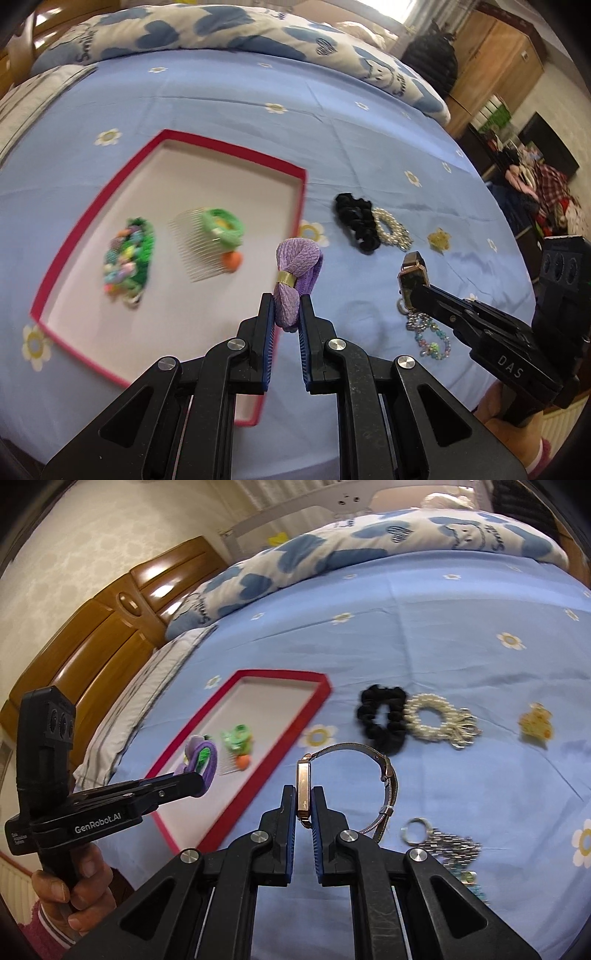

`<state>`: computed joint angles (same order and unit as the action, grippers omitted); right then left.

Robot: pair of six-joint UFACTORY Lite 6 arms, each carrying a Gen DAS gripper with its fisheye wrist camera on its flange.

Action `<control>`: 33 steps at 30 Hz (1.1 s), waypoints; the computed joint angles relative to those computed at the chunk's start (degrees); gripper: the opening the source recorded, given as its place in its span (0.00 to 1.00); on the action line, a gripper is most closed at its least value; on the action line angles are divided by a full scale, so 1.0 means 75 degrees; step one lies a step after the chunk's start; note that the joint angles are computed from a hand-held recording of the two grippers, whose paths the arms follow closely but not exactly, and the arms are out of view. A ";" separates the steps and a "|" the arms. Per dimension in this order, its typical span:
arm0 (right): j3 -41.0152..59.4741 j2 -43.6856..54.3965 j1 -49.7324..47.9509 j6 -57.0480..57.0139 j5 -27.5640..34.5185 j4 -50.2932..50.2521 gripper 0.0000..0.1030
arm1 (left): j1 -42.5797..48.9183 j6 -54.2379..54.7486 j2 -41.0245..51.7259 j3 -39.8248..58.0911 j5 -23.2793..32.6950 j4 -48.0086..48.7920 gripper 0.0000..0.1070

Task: Organize jewelry
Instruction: 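Carry the purple bow tie with the left tool while the right tool carries the watch into the box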

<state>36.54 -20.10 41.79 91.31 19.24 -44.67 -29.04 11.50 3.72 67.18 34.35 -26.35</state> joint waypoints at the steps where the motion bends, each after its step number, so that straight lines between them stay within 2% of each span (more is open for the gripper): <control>1: 0.0132 0.0164 0.0075 0.0076 -0.0037 -0.0073 0.07 | 0.0090 0.0033 -0.0089 -0.0099 -0.0005 -0.0027 0.10; 7: 0.1098 0.1256 0.0456 0.0078 -0.0162 -0.0154 0.07 | 0.0789 0.0330 -0.0570 -0.0589 0.0089 -0.0169 0.10; 15: 0.2522 0.2881 0.0656 -0.0648 -0.0577 0.0263 0.07 | 0.1860 0.0987 -0.0761 -0.0892 0.0236 -0.0515 0.10; 22: 0.3731 0.4104 0.0734 -0.2095 -0.0699 0.1381 0.07 | 0.2606 0.1453 -0.0656 -0.0973 0.0293 -0.0780 0.10; 33: 0.5468 0.5955 0.0544 -0.4981 -0.0558 0.3816 0.07 | 0.2974 0.1760 0.0458 -0.0535 0.0112 -0.0923 0.10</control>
